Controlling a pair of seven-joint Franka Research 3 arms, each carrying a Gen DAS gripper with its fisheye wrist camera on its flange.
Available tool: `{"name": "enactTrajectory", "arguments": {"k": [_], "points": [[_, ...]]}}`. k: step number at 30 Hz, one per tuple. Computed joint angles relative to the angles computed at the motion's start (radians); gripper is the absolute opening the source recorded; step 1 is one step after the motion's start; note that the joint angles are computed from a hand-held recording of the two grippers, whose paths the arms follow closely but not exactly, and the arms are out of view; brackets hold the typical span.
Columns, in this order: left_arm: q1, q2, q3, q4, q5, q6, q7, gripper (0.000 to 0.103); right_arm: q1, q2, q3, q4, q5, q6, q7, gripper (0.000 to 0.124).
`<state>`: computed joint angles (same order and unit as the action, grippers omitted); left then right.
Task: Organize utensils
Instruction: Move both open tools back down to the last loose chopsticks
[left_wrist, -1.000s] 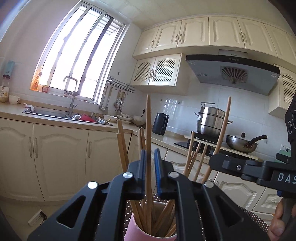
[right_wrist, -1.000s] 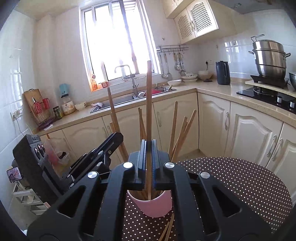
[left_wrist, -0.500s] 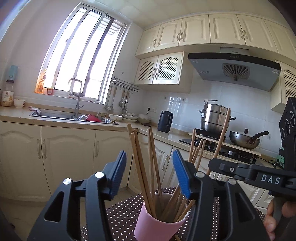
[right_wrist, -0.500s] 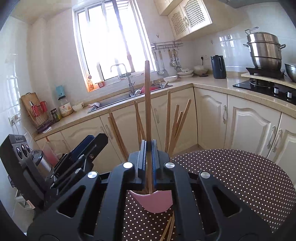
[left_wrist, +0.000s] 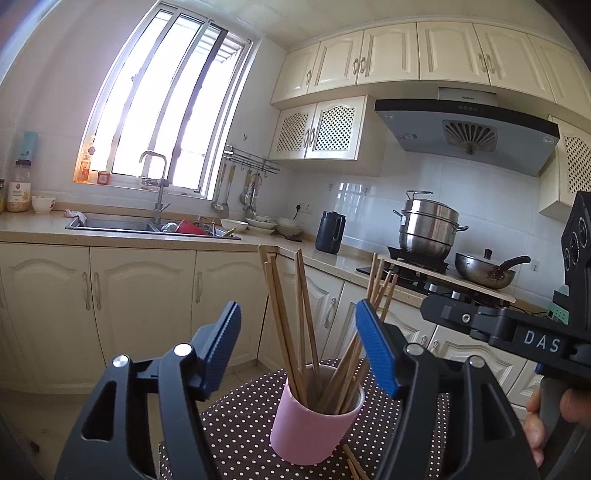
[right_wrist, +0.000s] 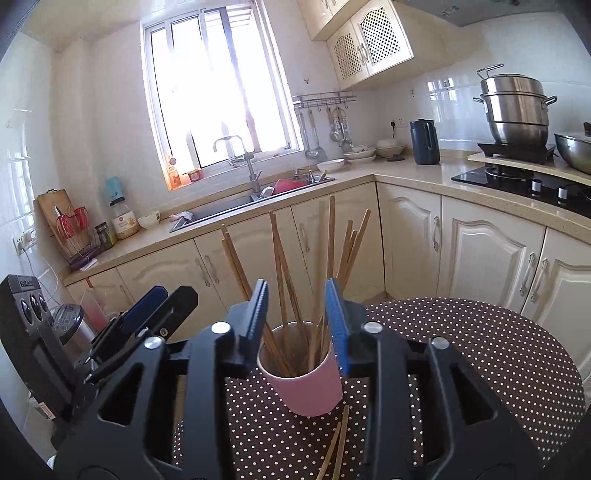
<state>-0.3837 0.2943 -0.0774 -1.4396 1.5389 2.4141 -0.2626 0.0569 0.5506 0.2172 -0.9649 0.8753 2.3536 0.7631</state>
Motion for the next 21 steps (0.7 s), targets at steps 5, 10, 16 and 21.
{"name": "enactTrajectory", "arguments": {"k": [5, 10, 16, 21], "points": [[0.012, -0.019, -0.02, -0.021, -0.1, 0.033, 0.068, 0.064, -0.023, -0.066, -0.006, -0.095, 0.029, 0.011, -0.034, 0.04], [0.003, -0.005, -0.039, -0.01, -0.219, 0.033, 0.198, 0.064, -0.038, -0.132, -0.034, -0.197, 0.057, 0.008, -0.066, 0.04], [-0.015, 0.071, -0.056, 0.063, -0.468, 0.017, 0.456, 0.064, -0.044, -0.188, -0.072, -0.301, 0.063, -0.011, -0.085, 0.04], [-0.044, 0.177, -0.069, 0.183, -0.678, -0.092, 0.698, 0.064, -0.044, -0.228, -0.102, -0.387, 0.056, -0.025, -0.101, 0.04]]}}
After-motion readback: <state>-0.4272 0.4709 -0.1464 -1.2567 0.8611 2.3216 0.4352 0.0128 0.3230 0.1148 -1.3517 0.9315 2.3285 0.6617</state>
